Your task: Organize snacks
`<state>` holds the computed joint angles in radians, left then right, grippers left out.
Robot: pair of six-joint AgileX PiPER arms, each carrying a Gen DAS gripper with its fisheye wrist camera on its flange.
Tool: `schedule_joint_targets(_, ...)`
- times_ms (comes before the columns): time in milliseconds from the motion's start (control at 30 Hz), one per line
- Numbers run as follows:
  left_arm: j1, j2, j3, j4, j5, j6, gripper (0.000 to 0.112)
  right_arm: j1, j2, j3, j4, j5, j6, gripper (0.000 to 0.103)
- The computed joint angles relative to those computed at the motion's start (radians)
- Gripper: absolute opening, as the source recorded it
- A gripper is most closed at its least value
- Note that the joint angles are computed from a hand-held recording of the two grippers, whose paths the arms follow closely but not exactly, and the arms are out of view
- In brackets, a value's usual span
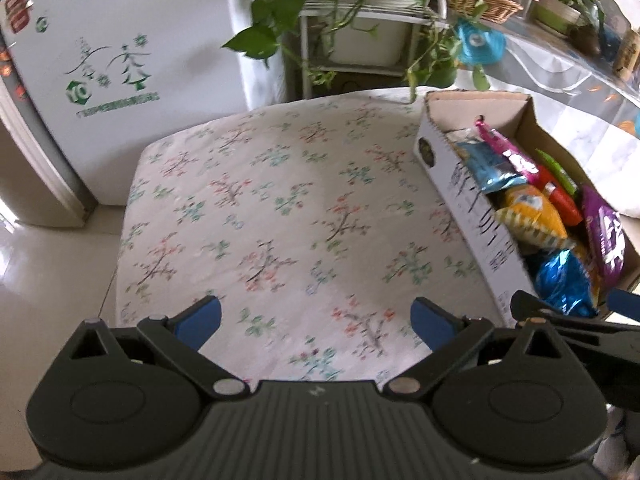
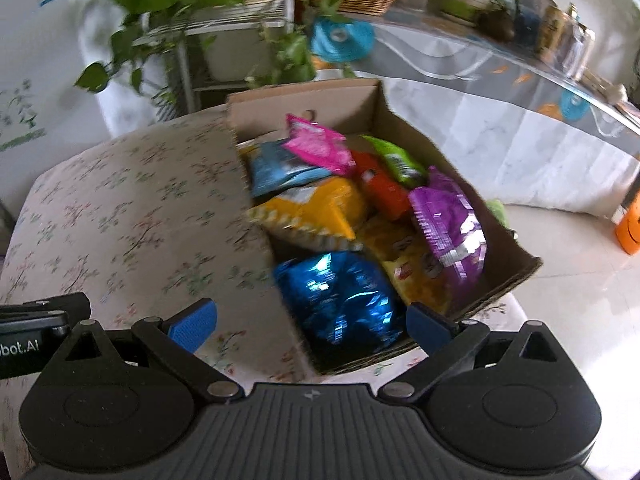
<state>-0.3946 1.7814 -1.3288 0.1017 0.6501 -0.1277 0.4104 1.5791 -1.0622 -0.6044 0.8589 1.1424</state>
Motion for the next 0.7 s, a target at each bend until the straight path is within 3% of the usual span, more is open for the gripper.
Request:
schedule_joint_targets(433,0.154,-0.071,0.169,-0.021,-0.055,0.07,0.1,0.14,0.101,-0.022,-0.008,-0.066,-0.028,0.103)
schedule_joint_targets(700,0.233,-0.062,0.198,-0.086,-0.056,0.146,0.101,0.175,0.174,-0.039,0.088,-0.178,-0.171,0.103)
